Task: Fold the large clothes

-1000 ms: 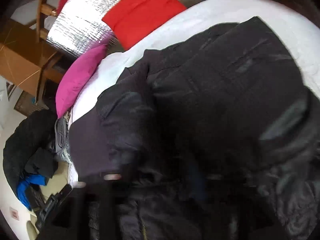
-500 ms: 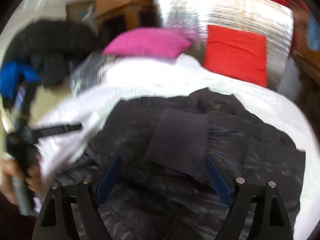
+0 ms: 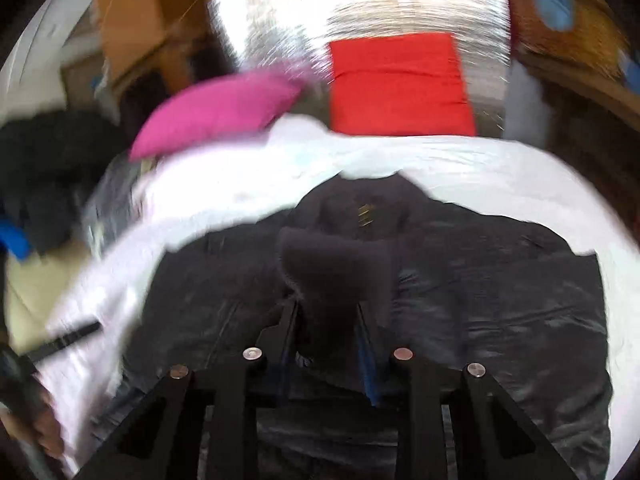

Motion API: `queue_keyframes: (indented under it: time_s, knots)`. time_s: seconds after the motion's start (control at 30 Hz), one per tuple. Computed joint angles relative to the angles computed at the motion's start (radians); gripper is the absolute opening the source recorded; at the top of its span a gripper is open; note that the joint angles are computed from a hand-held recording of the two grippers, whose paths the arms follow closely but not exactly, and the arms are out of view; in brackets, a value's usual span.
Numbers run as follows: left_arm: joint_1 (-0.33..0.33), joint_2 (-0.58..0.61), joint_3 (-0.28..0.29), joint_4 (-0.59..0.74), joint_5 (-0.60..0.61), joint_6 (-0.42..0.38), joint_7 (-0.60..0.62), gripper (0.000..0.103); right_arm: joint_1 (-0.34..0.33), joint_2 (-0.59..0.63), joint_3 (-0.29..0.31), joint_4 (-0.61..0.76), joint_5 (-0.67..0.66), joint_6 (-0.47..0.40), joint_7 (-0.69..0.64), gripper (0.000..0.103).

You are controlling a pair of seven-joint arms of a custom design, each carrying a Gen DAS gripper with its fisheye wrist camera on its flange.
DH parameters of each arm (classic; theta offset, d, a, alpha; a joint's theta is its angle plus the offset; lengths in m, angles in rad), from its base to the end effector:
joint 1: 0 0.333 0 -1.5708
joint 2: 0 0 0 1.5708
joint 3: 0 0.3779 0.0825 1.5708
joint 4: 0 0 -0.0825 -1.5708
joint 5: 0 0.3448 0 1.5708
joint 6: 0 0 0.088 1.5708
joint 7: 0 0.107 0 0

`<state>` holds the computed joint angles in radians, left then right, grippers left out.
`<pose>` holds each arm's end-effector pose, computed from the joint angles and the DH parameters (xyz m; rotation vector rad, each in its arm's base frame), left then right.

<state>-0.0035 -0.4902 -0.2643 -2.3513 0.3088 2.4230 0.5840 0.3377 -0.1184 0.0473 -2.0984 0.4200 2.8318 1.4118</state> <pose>0.3655 -0.1257 0.6344 -2.2653 1.2884 -0.6199 0.4921 0.1786 0.6482 -1.7711 1.4442 -0.3652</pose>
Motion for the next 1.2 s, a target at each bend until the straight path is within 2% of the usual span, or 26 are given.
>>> queue_keyframes:
  time_s: [0.1,0.2,0.37,0.43,0.47,0.5,0.53,0.57,0.63,0.77,0.83,0.87,0.9,0.93,0.97,1.07,1.2]
  knots:
    - [-0.019,0.022,-0.017,0.016,0.012,0.010,0.023,0.079,0.017,-0.042,-0.099,0.002,0.276,-0.065,-0.150,0.030]
    - [-0.028,0.047,-0.038,0.036,0.038,0.006,0.031,0.079,-0.004,-0.059,-0.174,0.002,0.520,-0.159,-0.282,0.030]
    - [-0.057,0.093,-0.049,0.061,0.059,0.007,0.039,0.079,-0.080,-0.067,-0.254,-0.034,0.810,-0.308,-0.408,0.031]
    - [-0.065,0.103,-0.050,0.066,0.068,-0.003,0.039,0.079,-0.116,-0.060,-0.271,-0.049,0.881,-0.363,-0.425,0.032]
    - [-0.068,0.111,-0.049,0.069,0.073,-0.009,0.039,0.079,-0.135,-0.053,-0.279,-0.054,0.912,-0.394,-0.427,0.038]
    - [-0.070,0.120,-0.049,0.073,0.077,-0.014,0.038,0.079,-0.153,-0.043,-0.282,-0.056,0.934,-0.416,-0.416,0.064]
    - [-0.074,0.126,-0.048,0.075,0.080,-0.017,0.034,0.079,-0.169,-0.032,-0.281,-0.055,0.950,-0.435,-0.395,0.079]
    - [-0.078,0.132,-0.045,0.076,0.081,-0.018,0.033,0.079,-0.184,-0.023,-0.280,-0.056,0.981,-0.455,-0.382,0.087]
    - [-0.084,0.142,-0.038,0.079,0.079,-0.016,0.029,0.079,-0.210,-0.007,-0.280,-0.058,1.087,-0.500,-0.433,0.087]
    - [-0.093,0.145,-0.031,0.072,0.078,0.006,0.015,0.079,-0.255,0.036,-0.239,-0.029,1.099,-0.549,-0.453,0.087]
    - [-0.096,0.149,-0.033,0.072,0.083,0.015,0.012,0.079,-0.268,0.055,-0.201,-0.011,1.069,-0.513,-0.439,0.082]
    - [-0.096,0.151,-0.036,0.073,0.089,0.017,0.010,0.079,-0.278,0.071,-0.185,0.005,1.050,-0.497,-0.425,0.068]
    - [-0.096,0.154,-0.039,0.074,0.096,0.016,0.007,0.079,-0.284,0.079,-0.165,0.012,1.023,-0.467,-0.407,0.046]
    - [-0.096,0.159,-0.043,0.077,0.106,0.013,0.004,0.079,-0.288,0.086,-0.149,0.019,0.994,-0.439,-0.393,0.030]
    - [-0.096,0.162,-0.045,0.079,0.114,0.010,0.001,0.079,-0.291,0.088,-0.137,0.020,0.965,-0.413,-0.386,0.022]
    - [-0.096,0.160,-0.045,0.081,0.129,0.012,-0.016,0.079,-0.297,0.050,-0.122,-0.002,0.964,-0.349,-0.412,0.018]
    - [-0.090,0.160,-0.051,0.089,0.160,0.003,-0.037,0.079,-0.277,-0.039,-0.112,-0.030,0.967,-0.255,-0.487,0.017]
